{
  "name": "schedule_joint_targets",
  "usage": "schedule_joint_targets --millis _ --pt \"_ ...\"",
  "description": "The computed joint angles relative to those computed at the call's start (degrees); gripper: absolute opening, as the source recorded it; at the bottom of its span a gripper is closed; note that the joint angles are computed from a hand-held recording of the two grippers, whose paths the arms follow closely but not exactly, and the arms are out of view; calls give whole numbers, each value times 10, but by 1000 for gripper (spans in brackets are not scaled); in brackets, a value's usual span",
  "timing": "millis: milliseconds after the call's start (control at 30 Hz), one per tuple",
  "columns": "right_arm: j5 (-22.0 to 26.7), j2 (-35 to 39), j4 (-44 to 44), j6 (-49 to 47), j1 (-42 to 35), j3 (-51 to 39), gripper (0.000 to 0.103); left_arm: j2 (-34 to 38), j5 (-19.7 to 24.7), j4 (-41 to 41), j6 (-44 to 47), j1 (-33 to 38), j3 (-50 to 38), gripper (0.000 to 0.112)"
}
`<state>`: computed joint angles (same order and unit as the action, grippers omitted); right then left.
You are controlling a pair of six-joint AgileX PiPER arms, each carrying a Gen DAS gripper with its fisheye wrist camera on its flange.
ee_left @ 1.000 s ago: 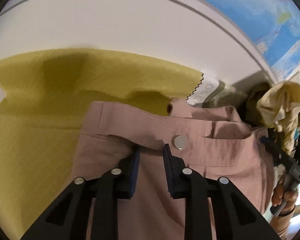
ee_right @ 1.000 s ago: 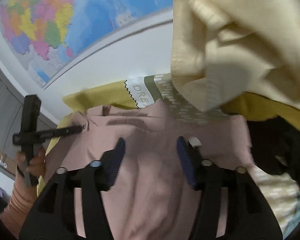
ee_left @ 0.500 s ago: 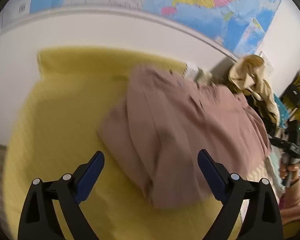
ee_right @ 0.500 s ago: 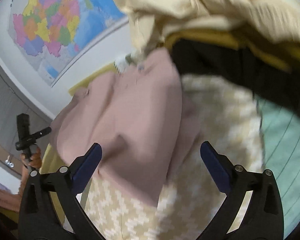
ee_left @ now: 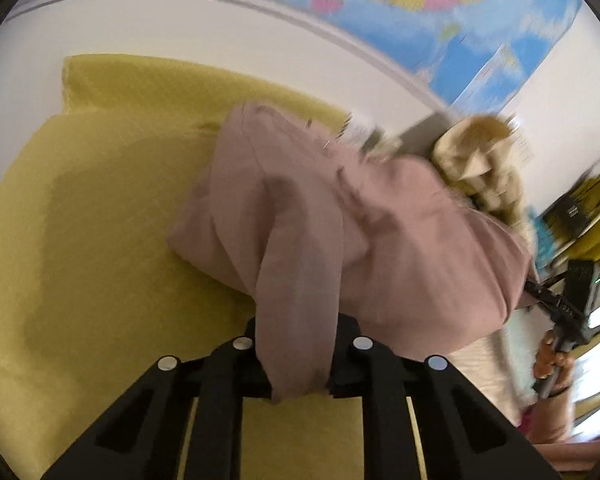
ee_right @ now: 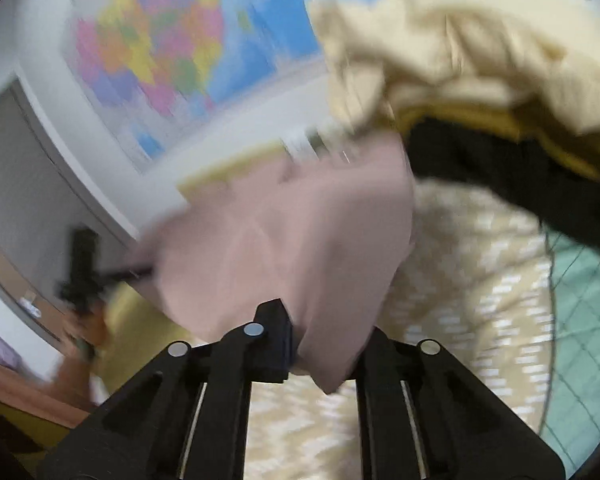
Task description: Fold large clothes
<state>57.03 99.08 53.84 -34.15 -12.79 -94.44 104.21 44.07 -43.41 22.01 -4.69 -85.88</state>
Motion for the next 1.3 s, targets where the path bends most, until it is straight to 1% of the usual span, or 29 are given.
schedule_joint_targets --millis 67,133,200,233,267,300,333,367,400,433,500,567,633,700,733,767,800,833,867,900,933,967,1000,1033,1133,1167,1233,1267,1300 --pt "17 -29 6 -13 -17 4 7 -32 32 -65 43 27 43 13" --pt "54 -50 19 -26 -40 9 6 -65 38 -102 87 37 102 14" --pt "74 -50 -28 -15 -36 16 8 -74 20 -62 67 23 139 17" --pt "74 -47 -63 5 -26 22 9 -72 16 -30 49 17 144 25" --pt "93 -31 -101 22 -19 25 12 -71 8 -15 45 13 152 29" --pt "98 -22 -135 38 -12 23 27 -74 4 -22 53 16 162 36" --pt "83 -20 -168 52 -6 44 37 -83 -2 -12 43 16 166 46" --pt "77 -19 -179 66 -7 54 48 -98 -26 21 18 8 172 50" --pt "89 -19 -167 75 -22 54 51 -117 -51 56 -5 -1 179 57" --pt "79 -28 -147 66 -36 64 52 -128 -66 69 -8 -4 181 62" --pt "65 -43 -136 66 -50 61 74 -152 -89 95 -13 -14 179 69" --pt "50 -52 -118 67 -59 46 80 -159 -110 120 -20 -26 165 76" --pt "34 -46 -136 76 -39 20 80 -142 -120 185 -67 -51 131 79" --pt "15 -25 -184 107 5 -19 80 -108 -116 252 -114 -75 88 80" --pt "14 -10 -195 109 17 -37 80 -74 -101 273 -133 -87 49 80" --pt "9 9 -209 120 36 -60 80 -47 -86 291 -147 -92 20 80" --pt "17 38 -225 128 58 -97 75 -16 -69 319 -170 -99 -16 79" --pt "23 69 -252 144 82 -138 73 21 -46 364 -203 -109 -56 74" --pt "34 104 -286 166 107 -186 63 57 -20 413 -239 -120 -96 66" --pt "47 125 -305 168 117 -213 45 74 -8 439 -255 -125 -112 56" --pt "65 156 -340 181 134 -255 37 99 5 445 -260 -124 -137 49" --pt "80 183 -365 192 145 -289 14 110 6 430 -254 -118 -147 46" --pt "99 208 -367 200 147 -325 2 114 4 420 -251 -113 -149 39" --pt "109 222 -354 202 144 -345 2 115 1 413 -251 -107 -152 32" --pt "94 230 -350 213 140 -374 2 111 -8 379 -247 -84 -153 20" --pt "84 227 -341 214 137 -376 2 113 -8 376 -253 -80 -159 19" --pt "67 232 -336 224 133 -395 2 120 -5 362 -255 -71 -170 20" --pt "85 251 -327 227 131 -428 2 124 -1 362 -254 -70 -175 22" --pt "112 275 -329 238 131 -464 2 122 -2 371 -261 -76 -174 29"
